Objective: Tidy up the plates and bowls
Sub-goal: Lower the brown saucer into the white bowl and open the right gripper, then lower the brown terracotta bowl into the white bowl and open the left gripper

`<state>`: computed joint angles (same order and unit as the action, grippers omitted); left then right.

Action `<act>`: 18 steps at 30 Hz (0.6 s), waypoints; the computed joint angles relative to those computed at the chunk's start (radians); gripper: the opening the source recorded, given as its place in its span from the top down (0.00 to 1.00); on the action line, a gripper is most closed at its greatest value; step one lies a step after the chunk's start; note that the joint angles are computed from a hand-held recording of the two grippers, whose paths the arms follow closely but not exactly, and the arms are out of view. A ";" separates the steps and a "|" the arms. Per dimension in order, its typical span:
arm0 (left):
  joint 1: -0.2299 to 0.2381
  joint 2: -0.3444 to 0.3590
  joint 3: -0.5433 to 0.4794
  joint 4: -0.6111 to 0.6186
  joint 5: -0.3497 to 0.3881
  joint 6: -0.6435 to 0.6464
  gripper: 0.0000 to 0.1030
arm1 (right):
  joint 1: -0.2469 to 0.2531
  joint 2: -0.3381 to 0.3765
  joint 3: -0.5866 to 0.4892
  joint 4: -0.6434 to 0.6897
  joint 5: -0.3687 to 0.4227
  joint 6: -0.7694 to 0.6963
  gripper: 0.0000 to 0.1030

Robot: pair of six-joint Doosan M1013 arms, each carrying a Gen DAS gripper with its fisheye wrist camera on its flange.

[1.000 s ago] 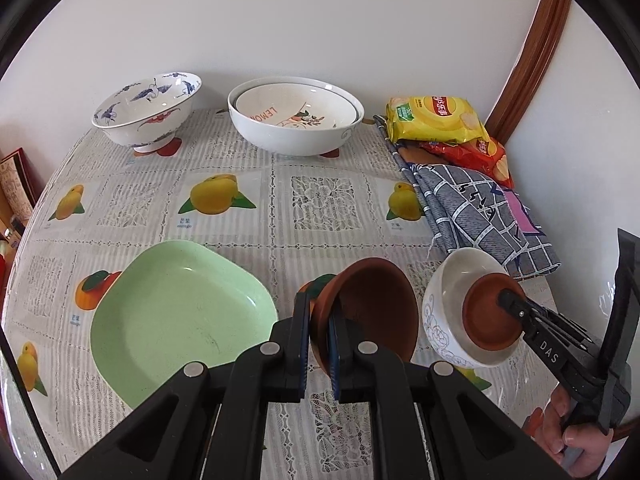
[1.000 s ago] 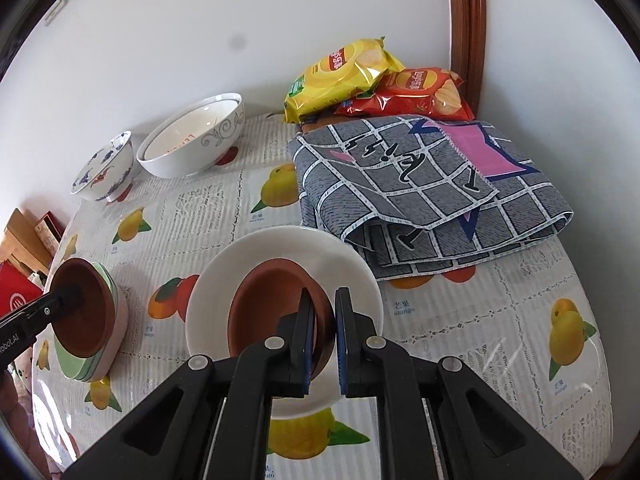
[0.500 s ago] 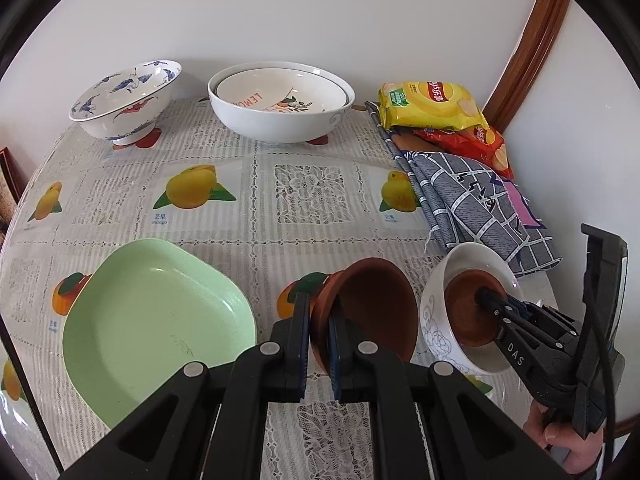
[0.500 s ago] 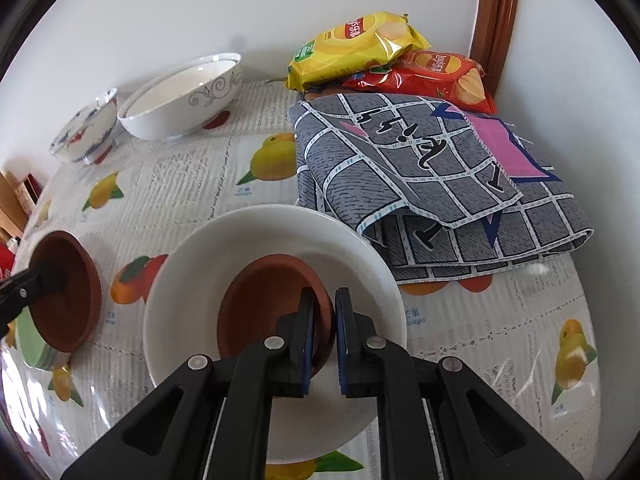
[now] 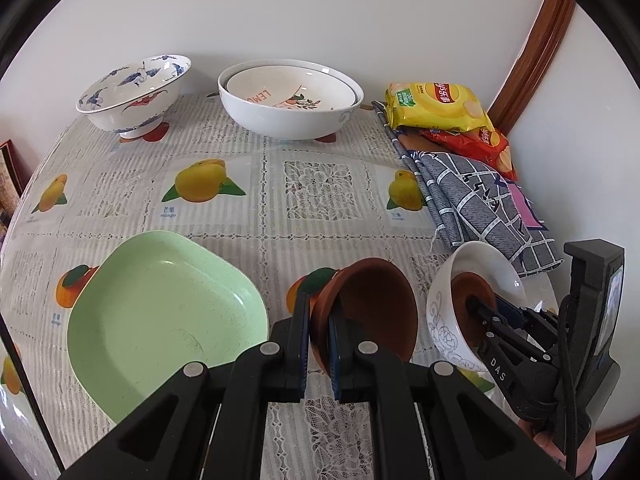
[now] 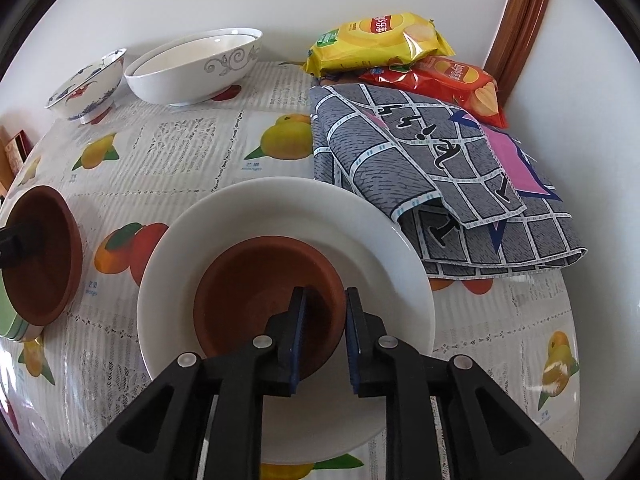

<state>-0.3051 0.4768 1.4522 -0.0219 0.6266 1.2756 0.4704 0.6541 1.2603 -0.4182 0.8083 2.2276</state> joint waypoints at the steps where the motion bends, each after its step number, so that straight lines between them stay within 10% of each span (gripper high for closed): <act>1: -0.001 -0.002 0.002 0.002 0.000 0.000 0.91 | 0.000 -0.001 0.001 0.002 -0.002 -0.002 0.80; 18: -0.032 -0.040 0.026 -0.008 -0.024 0.021 0.92 | -0.003 -0.113 0.124 0.012 -0.136 0.069 0.69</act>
<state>-0.3374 0.4365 1.4777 -0.0302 0.6024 1.2962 0.4674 0.5409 1.3848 -0.4062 0.6726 2.2963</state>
